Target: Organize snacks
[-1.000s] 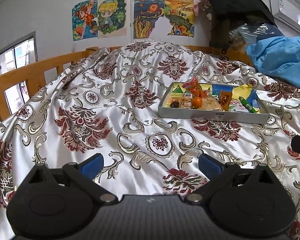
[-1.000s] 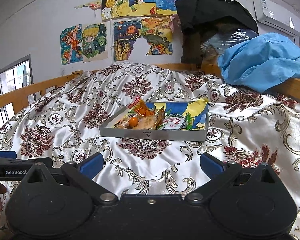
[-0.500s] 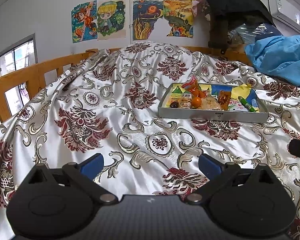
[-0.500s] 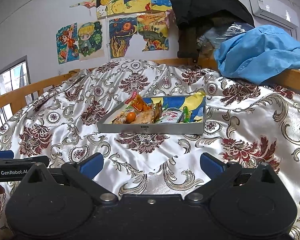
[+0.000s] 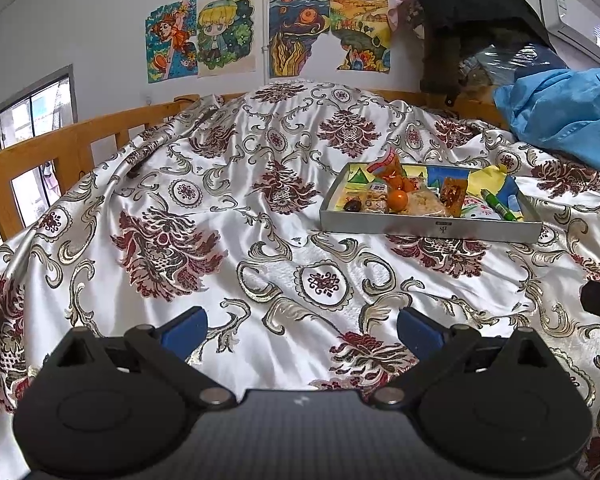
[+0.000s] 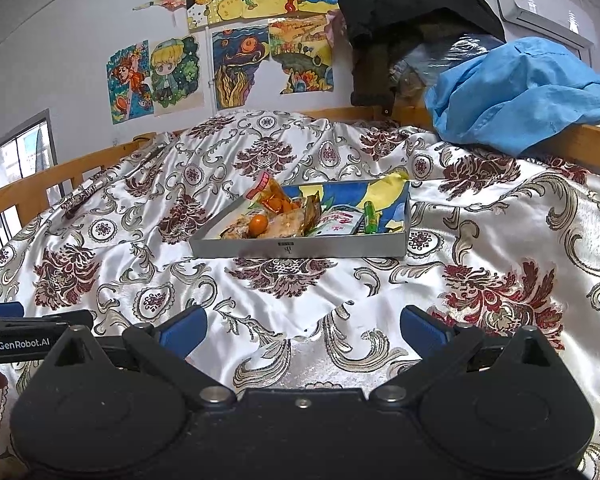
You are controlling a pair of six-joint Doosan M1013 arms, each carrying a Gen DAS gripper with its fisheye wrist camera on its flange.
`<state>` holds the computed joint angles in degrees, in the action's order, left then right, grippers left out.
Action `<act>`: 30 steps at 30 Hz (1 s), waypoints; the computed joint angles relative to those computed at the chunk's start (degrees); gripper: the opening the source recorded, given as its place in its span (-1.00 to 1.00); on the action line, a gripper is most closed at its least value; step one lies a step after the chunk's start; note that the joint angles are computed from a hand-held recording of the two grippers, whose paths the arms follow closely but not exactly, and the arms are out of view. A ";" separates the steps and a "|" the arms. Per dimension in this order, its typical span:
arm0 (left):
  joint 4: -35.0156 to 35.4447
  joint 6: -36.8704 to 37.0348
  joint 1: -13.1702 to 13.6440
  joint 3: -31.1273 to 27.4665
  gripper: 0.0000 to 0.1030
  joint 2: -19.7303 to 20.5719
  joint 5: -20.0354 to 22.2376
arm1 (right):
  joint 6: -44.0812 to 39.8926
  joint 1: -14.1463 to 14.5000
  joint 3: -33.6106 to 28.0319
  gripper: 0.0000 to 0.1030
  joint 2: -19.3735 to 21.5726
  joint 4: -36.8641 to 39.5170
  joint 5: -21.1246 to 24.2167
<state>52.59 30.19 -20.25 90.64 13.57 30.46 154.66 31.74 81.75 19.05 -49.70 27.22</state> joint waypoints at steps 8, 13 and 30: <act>0.22 -0.34 0.07 0.05 0.99 0.01 0.01 | -0.46 -0.03 0.09 0.99 0.17 0.64 0.07; 0.74 -1.22 0.14 0.14 0.99 -0.03 -0.12 | -1.62 -0.06 -0.09 0.99 0.36 1.98 0.60; 14.74 -18.08 0.08 2.48 0.99 -0.70 -5.29 | 19.65 0.57 1.94 0.99 0.46 -18.86 0.53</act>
<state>67.34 12.12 -20.17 93.12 12.87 25.17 174.31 32.31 83.69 19.50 -68.55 27.76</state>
